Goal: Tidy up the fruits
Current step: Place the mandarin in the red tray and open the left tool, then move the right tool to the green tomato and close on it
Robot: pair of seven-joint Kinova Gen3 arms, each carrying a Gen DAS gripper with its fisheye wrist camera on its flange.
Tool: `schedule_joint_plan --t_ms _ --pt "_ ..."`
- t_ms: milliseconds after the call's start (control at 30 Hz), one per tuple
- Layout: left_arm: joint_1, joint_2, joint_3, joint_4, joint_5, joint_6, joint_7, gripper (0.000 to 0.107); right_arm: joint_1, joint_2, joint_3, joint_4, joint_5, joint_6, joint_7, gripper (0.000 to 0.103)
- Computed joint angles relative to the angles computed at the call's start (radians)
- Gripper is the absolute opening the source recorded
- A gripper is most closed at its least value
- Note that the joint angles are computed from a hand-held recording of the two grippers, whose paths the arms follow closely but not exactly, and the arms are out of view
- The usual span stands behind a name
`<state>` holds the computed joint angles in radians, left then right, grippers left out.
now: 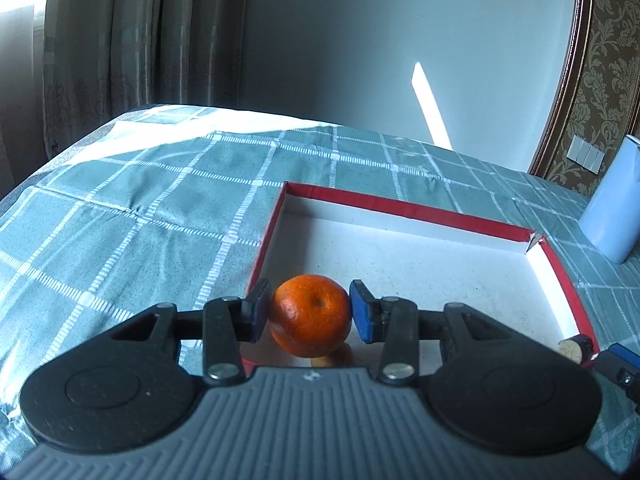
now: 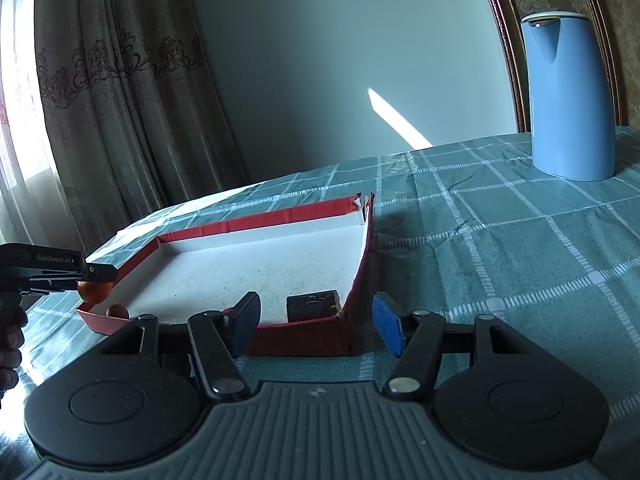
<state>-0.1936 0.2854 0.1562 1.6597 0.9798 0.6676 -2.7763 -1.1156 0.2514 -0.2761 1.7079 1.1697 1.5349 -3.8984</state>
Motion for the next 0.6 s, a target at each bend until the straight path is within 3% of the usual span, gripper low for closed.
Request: schedule_joint_plan --t_ms 67,200,267,333,367,467,533,600 --pt "0.012 0.011 -0.001 0.014 0.012 -0.038 -0.010 0.040 0.001 -0.001 0.000 0.001 -0.001 -0.003 0.003 0.062" --pt "0.132 0.000 -0.155 0.047 0.121 -0.023 -0.131 0.045 0.004 -0.003 0.000 0.000 -0.005 -0.010 0.006 0.062" --pt "0.138 -0.012 -0.182 0.071 0.187 -0.003 -0.208 0.054 0.005 -0.004 0.000 0.001 -0.006 -0.011 0.003 0.062" --pt "0.114 -0.034 -0.179 0.107 0.247 0.009 -0.289 0.062 0.005 -0.005 -0.001 0.002 -0.006 -0.012 -0.002 0.062" --pt "0.089 -0.053 -0.159 0.133 0.271 0.005 -0.329 0.072 0.005 -0.006 -0.001 0.003 -0.006 -0.012 -0.005 0.062" --pt "-0.047 -0.120 -0.040 0.226 0.351 -0.030 -0.451 0.090 0.004 -0.007 -0.002 0.007 -0.003 -0.010 -0.016 0.062" --pt "-0.136 -0.157 0.001 0.285 0.405 0.009 -0.533 0.100 0.003 -0.006 -0.003 0.008 0.000 -0.008 -0.017 0.062" --pt "-0.171 -0.175 -0.007 0.340 0.463 0.038 -0.614 0.103 0.002 -0.009 -0.005 0.012 0.003 -0.012 -0.022 0.062"
